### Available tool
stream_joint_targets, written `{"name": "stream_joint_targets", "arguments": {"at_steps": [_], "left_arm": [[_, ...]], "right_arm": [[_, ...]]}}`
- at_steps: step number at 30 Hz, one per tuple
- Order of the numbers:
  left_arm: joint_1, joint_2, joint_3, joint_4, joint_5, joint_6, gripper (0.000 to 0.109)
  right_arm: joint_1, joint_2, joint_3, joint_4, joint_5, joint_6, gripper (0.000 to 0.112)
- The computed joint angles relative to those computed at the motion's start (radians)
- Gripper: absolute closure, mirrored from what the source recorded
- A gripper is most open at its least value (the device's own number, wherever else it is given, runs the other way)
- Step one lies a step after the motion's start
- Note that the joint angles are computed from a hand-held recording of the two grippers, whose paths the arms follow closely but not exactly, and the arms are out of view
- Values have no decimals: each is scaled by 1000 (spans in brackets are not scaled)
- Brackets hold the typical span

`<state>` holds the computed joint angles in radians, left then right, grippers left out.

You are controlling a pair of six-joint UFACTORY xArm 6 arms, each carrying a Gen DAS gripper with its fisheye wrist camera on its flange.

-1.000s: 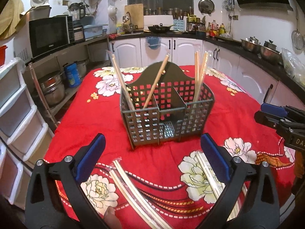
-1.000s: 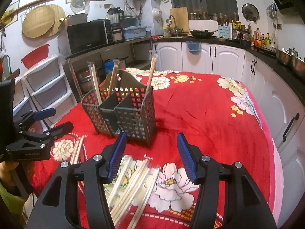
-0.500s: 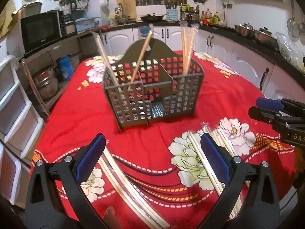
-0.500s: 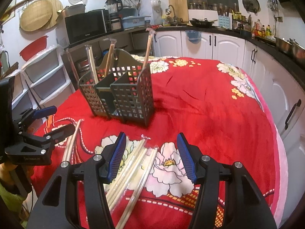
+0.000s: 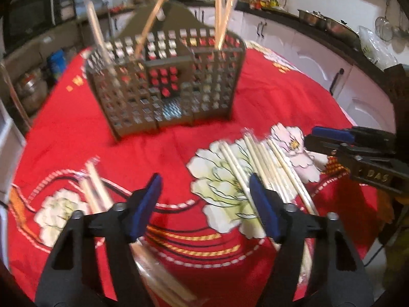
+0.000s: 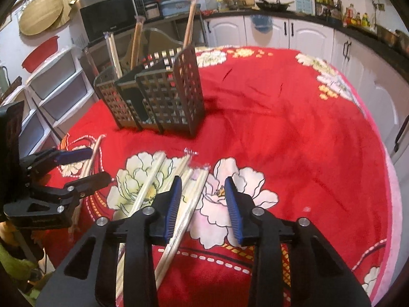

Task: Organize utensils
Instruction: 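Move both tools down toward the wrapped chopstick pairs on the cloth, then grasp a wrapped chopstick pair with the right tool while the left tool grasps another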

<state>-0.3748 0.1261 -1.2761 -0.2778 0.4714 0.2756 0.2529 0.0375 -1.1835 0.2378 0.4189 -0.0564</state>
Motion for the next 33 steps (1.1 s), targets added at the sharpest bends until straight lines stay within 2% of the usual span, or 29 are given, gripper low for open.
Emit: {"name": "stream_joint_targets", "arguments": {"at_steps": [2,5,12,18,21,28,33], "left_arm": [[3,27,-34,-52,52,23,69],[5,64,-80,-110,117,43,76],[2,140,-173,-141,202,32,81],[-6,212,-270,-99,249,-28,81],[-7,241,-311,-73,265,-48,81],[-23,304,-393,-3,271,-106,84],[-34,325,-415,55,245,-147,97]], "right_arm": [[-1,17,-14,29,15,-22,84],[-1,45,-40,60,34,-49,86],[-3,127,-132,10,109,-23,88],[-5,194,-209,-30,152,8,90],[-9,218,-239,-24,163,4,91],[-25,232,-253,-3,146,-11,106],[-36,204,-220,43,109,-33,106]]}}
